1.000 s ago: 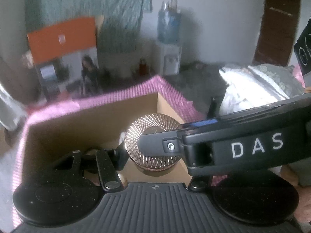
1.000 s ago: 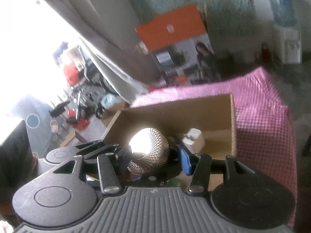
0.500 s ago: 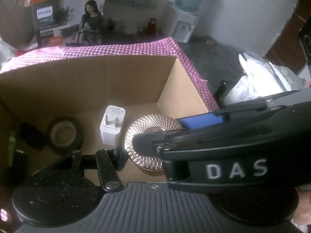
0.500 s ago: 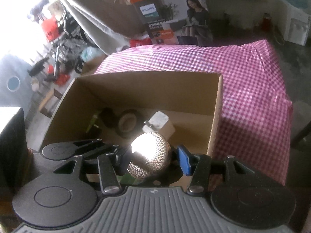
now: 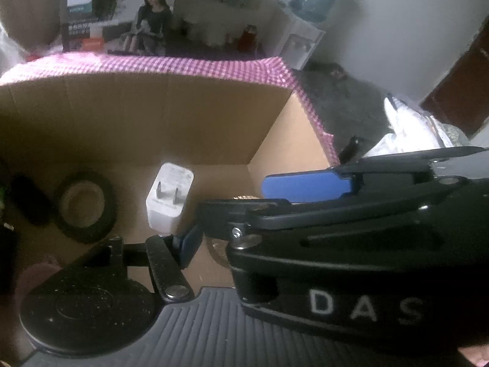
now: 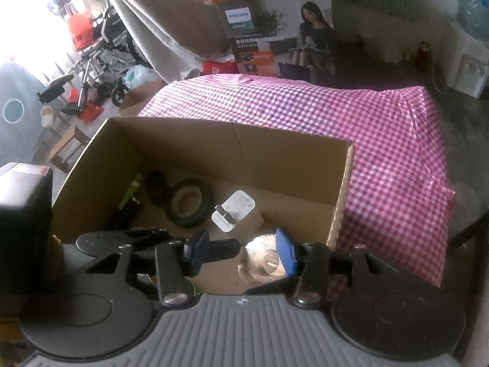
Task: Organize rigid objects
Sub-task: 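Lower the gold-lidded jar into the box and open the right gripper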
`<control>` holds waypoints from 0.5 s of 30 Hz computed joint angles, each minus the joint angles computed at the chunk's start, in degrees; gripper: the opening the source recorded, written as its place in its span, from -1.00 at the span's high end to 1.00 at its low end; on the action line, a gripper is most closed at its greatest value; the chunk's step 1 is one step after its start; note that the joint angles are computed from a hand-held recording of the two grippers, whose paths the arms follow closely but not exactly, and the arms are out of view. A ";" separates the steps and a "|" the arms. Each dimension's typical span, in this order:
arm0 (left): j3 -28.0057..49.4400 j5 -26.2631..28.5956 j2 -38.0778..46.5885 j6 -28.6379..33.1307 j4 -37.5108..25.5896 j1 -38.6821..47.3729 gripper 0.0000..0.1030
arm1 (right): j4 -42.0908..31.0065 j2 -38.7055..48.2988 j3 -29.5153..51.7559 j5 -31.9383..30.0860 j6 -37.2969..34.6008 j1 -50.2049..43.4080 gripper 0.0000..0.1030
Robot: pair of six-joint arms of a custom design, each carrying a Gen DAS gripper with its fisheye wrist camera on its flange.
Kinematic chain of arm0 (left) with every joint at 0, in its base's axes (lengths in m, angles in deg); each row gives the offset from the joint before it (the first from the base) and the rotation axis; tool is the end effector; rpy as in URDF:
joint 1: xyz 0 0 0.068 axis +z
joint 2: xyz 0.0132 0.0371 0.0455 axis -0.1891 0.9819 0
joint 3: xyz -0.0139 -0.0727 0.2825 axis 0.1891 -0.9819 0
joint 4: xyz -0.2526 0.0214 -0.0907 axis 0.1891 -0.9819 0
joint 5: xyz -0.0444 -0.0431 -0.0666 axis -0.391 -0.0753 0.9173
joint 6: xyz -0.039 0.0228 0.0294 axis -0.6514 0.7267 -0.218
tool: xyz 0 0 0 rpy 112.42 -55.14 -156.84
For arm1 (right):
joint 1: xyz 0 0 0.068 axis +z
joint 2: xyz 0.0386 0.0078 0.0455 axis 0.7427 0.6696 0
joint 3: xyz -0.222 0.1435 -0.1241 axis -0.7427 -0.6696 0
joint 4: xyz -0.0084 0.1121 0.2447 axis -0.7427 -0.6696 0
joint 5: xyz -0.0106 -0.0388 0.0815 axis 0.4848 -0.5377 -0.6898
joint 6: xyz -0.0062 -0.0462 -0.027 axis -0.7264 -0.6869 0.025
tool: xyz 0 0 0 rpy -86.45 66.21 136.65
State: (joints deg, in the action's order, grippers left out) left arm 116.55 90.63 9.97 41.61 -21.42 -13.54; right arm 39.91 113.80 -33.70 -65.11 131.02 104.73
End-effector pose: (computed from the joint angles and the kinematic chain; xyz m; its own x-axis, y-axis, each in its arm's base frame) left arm 0.2304 -0.0304 0.0904 -0.7256 0.4340 -0.5340 0.6451 0.6991 -0.3083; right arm 0.1580 0.2161 0.1449 -0.8170 0.2217 -0.5324 0.0949 0.9623 0.2550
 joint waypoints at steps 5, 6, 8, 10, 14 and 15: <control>-1.52 2.01 -3.36 1.13 -0.07 1.26 -0.29 | -0.19 -2.64 -1.28 4.33 2.69 3.16 0.00; -1.87 2.78 -4.54 2.18 -0.85 1.95 -0.30 | -0.37 -3.82 -1.73 5.69 3.75 4.37 0.00; -2.47 4.22 -7.16 4.99 -3.25 3.55 -0.34 | -1.37 -5.86 -2.21 8.32 6.28 6.73 0.00; -3.12 6.16 -10.57 8.66 -6.78 5.86 -0.38 | -3.22 -8.28 -2.57 12.43 10.19 10.70 0.00; -3.20 11.25 -17.21 22.05 -18.97 14.33 -0.48 | -9.32 -10.86 -1.61 22.45 21.09 20.76 -0.02; -3.30 12.33 -18.54 25.99 -21.97 16.88 -0.52 | -11.66 -10.71 -0.89 25.71 25.20 24.23 -0.03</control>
State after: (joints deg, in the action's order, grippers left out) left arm 113.25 102.96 -8.57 67.60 -43.39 3.34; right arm 28.25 103.10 -34.59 -39.40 156.22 128.97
